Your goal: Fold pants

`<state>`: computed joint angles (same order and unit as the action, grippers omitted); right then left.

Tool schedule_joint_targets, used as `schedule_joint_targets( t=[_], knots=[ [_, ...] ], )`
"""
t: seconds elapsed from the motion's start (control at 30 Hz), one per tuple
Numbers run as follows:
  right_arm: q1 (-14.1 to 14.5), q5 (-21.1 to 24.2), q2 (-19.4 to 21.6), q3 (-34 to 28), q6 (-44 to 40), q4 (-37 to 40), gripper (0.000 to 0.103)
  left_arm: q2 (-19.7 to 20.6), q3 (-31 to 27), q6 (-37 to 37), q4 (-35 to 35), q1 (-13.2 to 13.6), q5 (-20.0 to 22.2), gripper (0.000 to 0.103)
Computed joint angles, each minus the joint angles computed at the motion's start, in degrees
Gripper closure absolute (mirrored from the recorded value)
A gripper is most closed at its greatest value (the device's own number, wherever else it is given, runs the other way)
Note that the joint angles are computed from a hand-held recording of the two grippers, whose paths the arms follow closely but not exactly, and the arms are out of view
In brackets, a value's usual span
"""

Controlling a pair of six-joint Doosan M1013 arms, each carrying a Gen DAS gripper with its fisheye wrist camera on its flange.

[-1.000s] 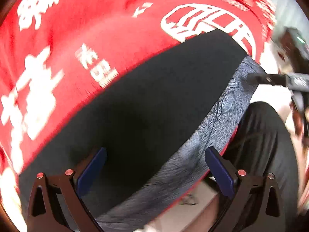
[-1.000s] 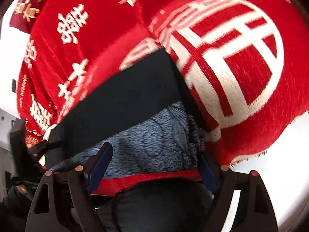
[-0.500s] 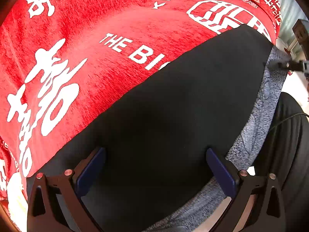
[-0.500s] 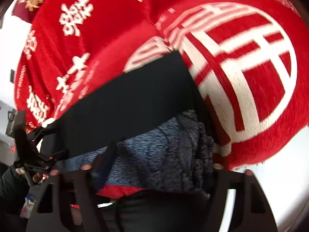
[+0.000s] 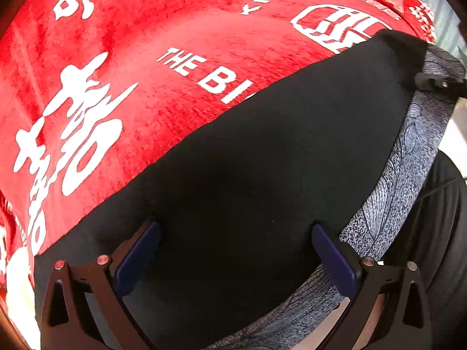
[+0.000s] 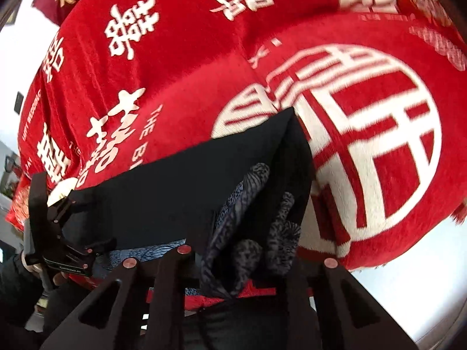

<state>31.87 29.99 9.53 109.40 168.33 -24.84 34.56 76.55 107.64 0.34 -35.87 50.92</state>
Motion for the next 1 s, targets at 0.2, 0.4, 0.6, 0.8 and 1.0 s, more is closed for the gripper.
schedule_joint_targets(
  t=[0.2,0.4,0.6,0.8,1.0],
  knots=[
    [-0.54,6.25,2.21,-2.69,-6.03,4.44,0.083,-0.96,1.64,-11.71,2.29,-0.03,0.30,0.000],
    [-1.10,3.23,1.71,-1.65,-3.55,4.21,0.086,-1.30,1.96,-14.21,2.79,-0.25,0.07,0.000],
    [2.18,4.28,0.71,-4.46,3.13,-7.84,0.087,-1.45,1.35,-19.41,-1.33,1.97,2.42,0.000],
    [4.53,5.01,2.05,-9.69,0.77,-11.98,0.087,-0.71,1.05,-22.41,3.55,0.68,1.77,0.000],
    [6.95,5.43,5.50,-16.80,-7.00,-11.15,0.087,-0.79,1.15,-22.75,3.86,0.65,1.56,0.000]
  ],
)
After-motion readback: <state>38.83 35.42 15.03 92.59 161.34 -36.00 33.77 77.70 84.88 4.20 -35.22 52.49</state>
